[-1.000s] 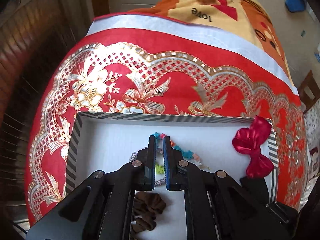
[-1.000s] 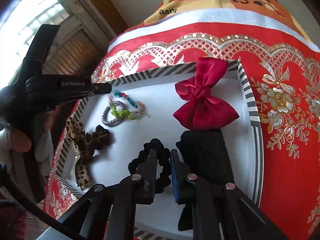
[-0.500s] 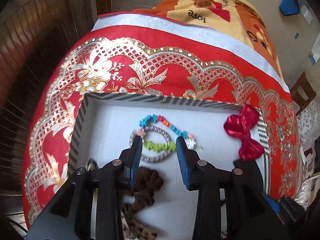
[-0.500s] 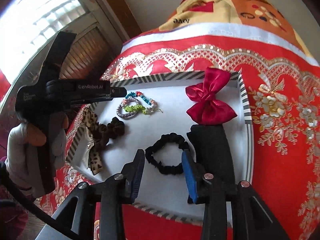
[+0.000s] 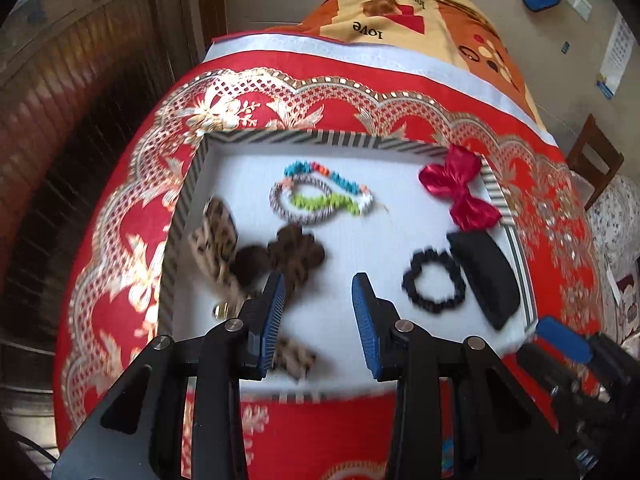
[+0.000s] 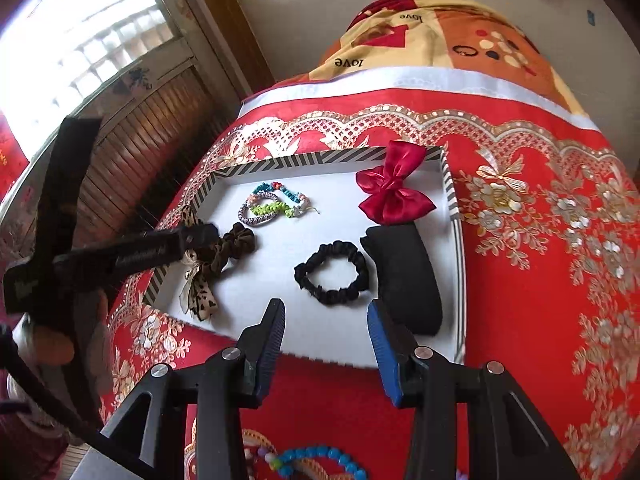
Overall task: Organize jewelry
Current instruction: 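Withdraw both grippers toward the purple and multicolor bead bracelets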
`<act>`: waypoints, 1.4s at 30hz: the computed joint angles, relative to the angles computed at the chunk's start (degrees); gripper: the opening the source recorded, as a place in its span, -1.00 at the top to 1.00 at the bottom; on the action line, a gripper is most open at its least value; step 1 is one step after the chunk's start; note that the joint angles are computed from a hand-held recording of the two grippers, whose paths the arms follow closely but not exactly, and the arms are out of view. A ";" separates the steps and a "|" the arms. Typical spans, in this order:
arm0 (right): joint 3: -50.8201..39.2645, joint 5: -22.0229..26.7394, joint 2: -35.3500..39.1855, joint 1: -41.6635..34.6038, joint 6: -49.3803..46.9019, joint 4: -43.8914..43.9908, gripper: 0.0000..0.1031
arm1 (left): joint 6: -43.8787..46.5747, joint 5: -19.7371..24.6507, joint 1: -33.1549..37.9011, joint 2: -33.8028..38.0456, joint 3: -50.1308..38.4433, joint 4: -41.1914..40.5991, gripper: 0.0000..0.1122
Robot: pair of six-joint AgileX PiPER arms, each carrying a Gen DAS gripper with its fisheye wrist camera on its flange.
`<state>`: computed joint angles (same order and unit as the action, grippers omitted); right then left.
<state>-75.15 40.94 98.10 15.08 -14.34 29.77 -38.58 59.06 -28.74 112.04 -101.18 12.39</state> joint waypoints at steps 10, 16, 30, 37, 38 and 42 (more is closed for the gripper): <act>11.05 -2.85 -11.10 2.20 5.68 -5.11 0.18 | -8.57 -4.66 -6.65 -12.74 17.91 6.03 0.39; 18.20 -4.09 -18.89 4.23 12.01 -10.04 0.16 | -11.87 -5.47 -10.51 -17.98 24.60 8.43 0.39; 34.30 -1.33 -37.05 -0.18 19.92 -14.37 0.16 | -14.32 -7.04 -16.60 -24.52 34.04 5.69 0.39; 39.16 0.57 -42.37 -1.53 21.89 -15.38 0.16 | -13.36 -9.04 -18.63 -23.85 35.98 2.26 0.39; 39.48 0.51 -42.63 -1.34 22.42 -15.78 0.16 | -13.38 -9.16 -18.96 -23.54 35.92 2.07 0.39; 41.33 0.23 -43.62 -1.58 22.90 -16.80 0.16 | -12.64 -9.80 -19.32 -22.35 35.50 0.44 0.39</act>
<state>-33.82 41.18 54.48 13.50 8.57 12.97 -51.22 49.26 -48.05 89.69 -65.68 12.83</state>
